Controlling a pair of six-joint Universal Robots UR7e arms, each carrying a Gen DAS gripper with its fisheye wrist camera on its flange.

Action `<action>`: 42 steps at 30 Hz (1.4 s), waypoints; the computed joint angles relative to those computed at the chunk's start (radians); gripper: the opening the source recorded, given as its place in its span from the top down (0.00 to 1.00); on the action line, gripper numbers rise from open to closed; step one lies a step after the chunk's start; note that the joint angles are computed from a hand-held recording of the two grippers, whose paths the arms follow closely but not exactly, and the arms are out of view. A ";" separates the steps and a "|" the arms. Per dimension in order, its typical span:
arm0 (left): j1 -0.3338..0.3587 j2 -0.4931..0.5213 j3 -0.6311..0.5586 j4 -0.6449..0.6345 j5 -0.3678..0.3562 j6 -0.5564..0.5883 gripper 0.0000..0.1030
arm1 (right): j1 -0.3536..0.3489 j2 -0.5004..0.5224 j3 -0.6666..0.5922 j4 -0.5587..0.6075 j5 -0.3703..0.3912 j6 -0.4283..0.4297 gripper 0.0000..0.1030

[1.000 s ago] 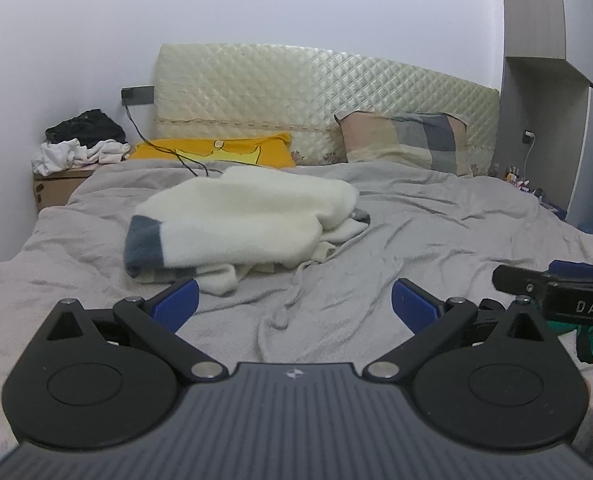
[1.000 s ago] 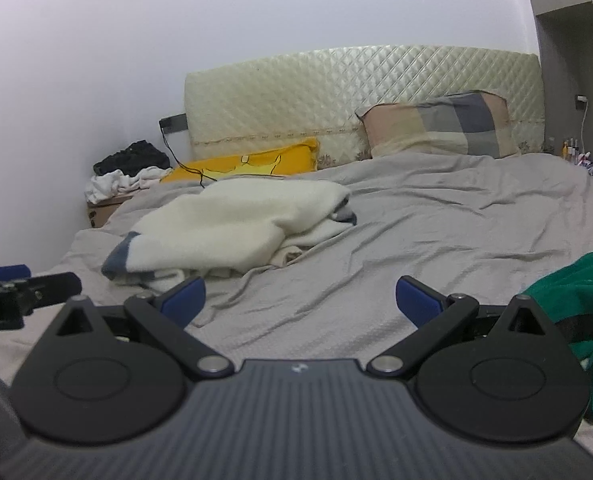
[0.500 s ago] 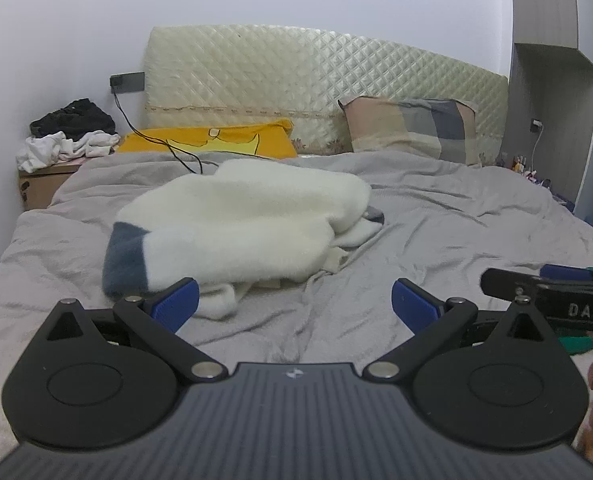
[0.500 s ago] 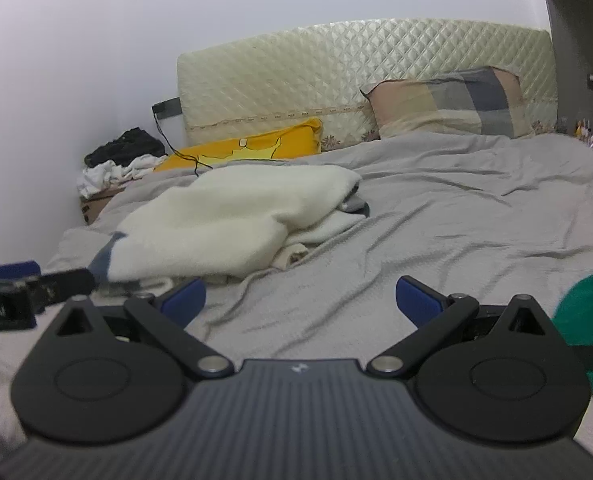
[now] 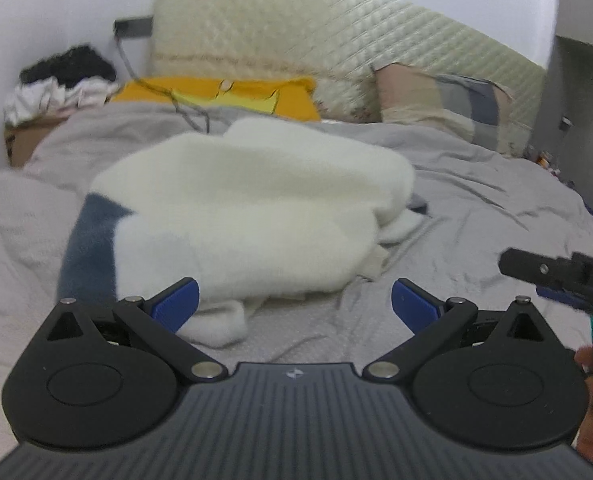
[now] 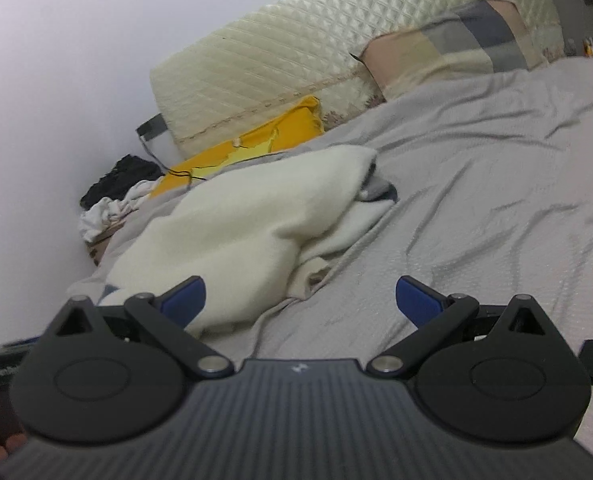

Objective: Fold large clothes
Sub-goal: 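Grasp the white striped sweater with the left gripper while the right gripper grasps it too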

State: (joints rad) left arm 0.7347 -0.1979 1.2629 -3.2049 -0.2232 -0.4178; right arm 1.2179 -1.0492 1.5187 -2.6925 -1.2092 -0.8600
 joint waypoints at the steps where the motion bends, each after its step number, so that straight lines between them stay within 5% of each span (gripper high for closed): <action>1: 0.012 0.002 -0.004 -0.019 -0.011 0.004 0.00 | 0.002 0.019 -0.017 0.002 -0.006 0.020 0.00; 9: 0.099 -0.025 0.052 -0.085 -0.159 -0.118 0.01 | 0.003 0.162 -0.213 0.184 0.062 0.136 0.03; 15: 0.159 -0.044 0.123 -0.349 -0.364 -0.138 0.01 | 0.004 0.263 -0.333 0.274 0.117 0.238 0.27; 19: 0.202 -0.044 0.141 -0.482 -0.455 -0.185 0.12 | 0.007 0.327 -0.417 0.328 0.133 0.278 0.39; 23: 0.245 -0.031 0.133 -0.597 -0.521 -0.212 0.26 | 0.012 0.405 -0.536 0.392 0.170 0.322 0.40; 30: 0.266 -0.018 0.097 -0.622 -0.498 -0.215 0.69 | 0.053 0.574 -0.801 0.483 0.145 0.359 0.40; 35: 0.247 0.008 0.025 -0.638 -0.435 -0.034 0.75 | 0.071 0.607 -0.847 0.478 0.126 0.286 0.67; 42: 0.199 0.005 0.016 -0.889 -0.416 0.198 0.81 | 0.071 0.455 -0.649 0.367 0.163 0.197 0.88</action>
State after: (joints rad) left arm 0.9334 -0.1930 1.2789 -4.0939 -0.6389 -0.2193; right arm 1.2893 -0.5946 0.8700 -2.3251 -1.0458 -0.6626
